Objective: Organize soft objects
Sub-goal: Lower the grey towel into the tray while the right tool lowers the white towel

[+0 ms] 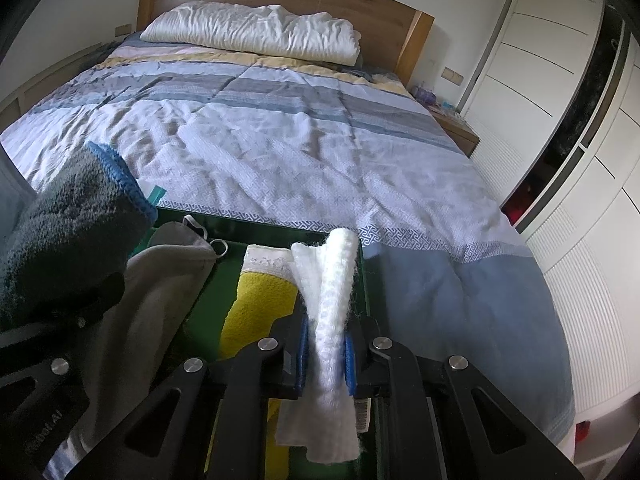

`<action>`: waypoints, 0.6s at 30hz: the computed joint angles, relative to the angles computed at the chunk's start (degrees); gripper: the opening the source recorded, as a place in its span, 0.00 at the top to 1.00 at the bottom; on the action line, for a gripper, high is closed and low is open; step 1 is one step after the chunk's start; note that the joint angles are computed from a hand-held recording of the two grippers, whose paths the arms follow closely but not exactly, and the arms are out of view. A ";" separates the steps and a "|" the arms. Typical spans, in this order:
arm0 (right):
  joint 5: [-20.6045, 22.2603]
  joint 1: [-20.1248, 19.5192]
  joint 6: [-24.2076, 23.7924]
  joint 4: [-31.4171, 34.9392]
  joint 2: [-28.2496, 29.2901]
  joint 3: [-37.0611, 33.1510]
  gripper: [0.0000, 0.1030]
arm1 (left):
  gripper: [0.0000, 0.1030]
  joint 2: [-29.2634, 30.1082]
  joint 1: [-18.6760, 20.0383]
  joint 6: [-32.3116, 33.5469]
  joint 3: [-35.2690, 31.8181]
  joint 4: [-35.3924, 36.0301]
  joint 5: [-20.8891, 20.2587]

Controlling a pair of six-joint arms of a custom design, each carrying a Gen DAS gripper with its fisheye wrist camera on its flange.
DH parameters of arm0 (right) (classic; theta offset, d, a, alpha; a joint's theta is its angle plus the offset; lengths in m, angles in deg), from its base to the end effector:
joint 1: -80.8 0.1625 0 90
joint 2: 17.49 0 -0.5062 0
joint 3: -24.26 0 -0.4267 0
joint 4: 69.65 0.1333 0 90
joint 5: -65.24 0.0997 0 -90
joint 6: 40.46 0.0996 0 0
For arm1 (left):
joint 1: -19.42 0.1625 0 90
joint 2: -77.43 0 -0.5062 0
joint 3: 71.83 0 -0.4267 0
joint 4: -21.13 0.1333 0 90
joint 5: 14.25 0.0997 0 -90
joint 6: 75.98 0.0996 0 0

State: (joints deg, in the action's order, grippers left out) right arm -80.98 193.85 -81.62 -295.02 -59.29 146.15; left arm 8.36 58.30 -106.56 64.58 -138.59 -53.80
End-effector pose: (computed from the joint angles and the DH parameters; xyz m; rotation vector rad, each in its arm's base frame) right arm 0.2630 -0.4892 0.1300 0.5623 -1.9011 0.8268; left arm -0.2165 -0.4444 0.1823 0.4029 2.3548 -0.7737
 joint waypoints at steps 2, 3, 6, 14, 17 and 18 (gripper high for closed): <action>0.14 -0.15 -0.15 0.11 0.06 -0.08 0.88 | 0.70 0.11 0.14 0.07 -0.02 -0.09 -0.11; 0.15 -0.24 -0.16 0.31 0.07 -0.14 0.88 | 0.70 0.14 0.22 0.12 -0.06 -0.11 -0.12; 0.02 -0.47 -0.06 0.54 0.15 -0.26 0.88 | 0.70 0.13 0.43 0.30 -0.20 -0.08 -0.32; 0.14 -0.85 0.07 0.64 0.25 -0.59 0.86 | 0.69 0.20 0.52 0.45 -0.24 -0.17 -0.30; 0.24 -0.90 0.18 0.84 0.19 -0.56 0.86 | 0.69 0.15 0.54 0.33 -0.34 0.20 -0.40; 0.30 -0.94 -0.01 0.69 0.22 -0.58 0.86 | 0.69 0.13 0.53 0.40 -0.30 0.12 -0.48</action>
